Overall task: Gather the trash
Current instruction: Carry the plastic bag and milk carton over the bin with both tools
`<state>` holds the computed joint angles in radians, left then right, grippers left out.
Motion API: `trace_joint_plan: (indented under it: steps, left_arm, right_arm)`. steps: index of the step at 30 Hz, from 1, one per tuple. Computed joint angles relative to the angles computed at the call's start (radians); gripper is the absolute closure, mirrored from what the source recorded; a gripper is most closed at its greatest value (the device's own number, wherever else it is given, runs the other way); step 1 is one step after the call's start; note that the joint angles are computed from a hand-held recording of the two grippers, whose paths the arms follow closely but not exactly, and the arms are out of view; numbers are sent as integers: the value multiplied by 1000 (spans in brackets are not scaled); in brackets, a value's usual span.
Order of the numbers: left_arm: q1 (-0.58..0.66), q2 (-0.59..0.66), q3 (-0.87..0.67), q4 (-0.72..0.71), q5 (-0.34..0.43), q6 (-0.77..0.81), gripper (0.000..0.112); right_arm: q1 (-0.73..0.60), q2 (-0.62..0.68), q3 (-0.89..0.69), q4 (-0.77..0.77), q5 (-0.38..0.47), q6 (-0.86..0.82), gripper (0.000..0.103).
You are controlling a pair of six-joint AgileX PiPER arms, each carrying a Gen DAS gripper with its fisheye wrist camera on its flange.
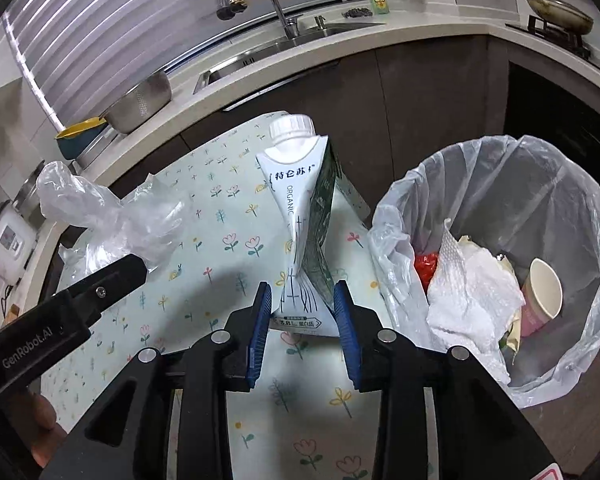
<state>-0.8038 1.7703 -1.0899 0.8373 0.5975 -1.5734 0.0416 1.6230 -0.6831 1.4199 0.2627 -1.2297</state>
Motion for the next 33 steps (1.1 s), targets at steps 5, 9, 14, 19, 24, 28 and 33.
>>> trace_joint_plan:
  steps: [5,9,14,19,24,28,33]
  left_arm:
    - [9,20,-6,-20,-6,9,57]
    - [18,28,-9,-25,-11,18,57]
    - [25,40,-21,-37,-16,33,57]
    - [10,65,-61,-52,-7,57,57]
    - [-20,96,-112,-68,9,81,57]
    - [-36,113,-137,-77,18,88,57]
    - [-41,124,-143,-80,23,87,57]
  right_arm:
    - [24,23,-18,0,-33,-15,69]
    - [19,32,-35,35,-28,-41,70]
    - [3,10,-17,193,-29,-188,73]
    - [-41,-14,-12,177,-1,-190,80]
    - [-87,-8,-32,-18,50,-34,84]
    - [-100,4,-65,-201,91,109,84]
    - [-106,70,-194,-486,178,390,84]
